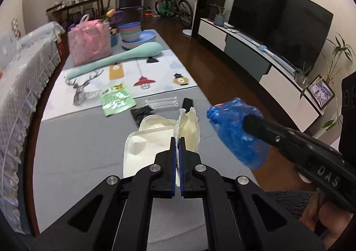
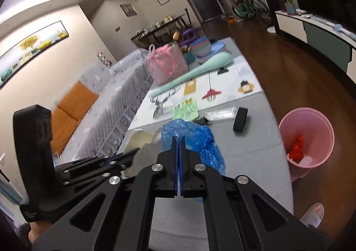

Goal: Collect trash
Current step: 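Carry the white box and blue bag with both tools over the pink wastebasket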

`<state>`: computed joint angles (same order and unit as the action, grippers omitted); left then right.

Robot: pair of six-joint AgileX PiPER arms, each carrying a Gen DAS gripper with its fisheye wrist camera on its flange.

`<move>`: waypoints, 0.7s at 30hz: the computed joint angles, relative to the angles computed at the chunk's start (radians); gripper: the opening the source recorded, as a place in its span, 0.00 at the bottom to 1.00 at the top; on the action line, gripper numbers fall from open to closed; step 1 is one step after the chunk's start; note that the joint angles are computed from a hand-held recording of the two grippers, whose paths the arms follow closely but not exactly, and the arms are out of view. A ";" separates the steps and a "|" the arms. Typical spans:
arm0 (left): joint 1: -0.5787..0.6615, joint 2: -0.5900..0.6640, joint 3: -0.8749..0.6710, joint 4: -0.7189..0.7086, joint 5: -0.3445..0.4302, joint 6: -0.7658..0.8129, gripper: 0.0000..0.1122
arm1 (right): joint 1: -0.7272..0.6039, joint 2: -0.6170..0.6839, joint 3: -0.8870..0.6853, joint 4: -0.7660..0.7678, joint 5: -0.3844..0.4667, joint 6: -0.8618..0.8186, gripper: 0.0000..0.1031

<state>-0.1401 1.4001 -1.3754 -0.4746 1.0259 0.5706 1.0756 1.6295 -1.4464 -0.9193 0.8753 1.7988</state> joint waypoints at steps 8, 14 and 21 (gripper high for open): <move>-0.206 0.064 -0.080 0.155 -0.069 -0.170 0.02 | -0.077 -0.110 0.147 -0.084 -0.089 0.047 0.01; -0.343 0.140 -0.154 0.274 -0.109 -0.295 0.02 | -0.151 -0.214 0.238 -0.105 -0.129 -0.003 0.01; -0.447 0.280 -0.291 0.369 -0.110 -0.391 0.02 | -0.383 -0.324 0.428 -0.143 -0.338 -0.030 0.01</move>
<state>-0.5872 1.6804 -1.6667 -0.1055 0.9161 0.1792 0.6923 1.3053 -1.0183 -1.0627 0.5378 1.7685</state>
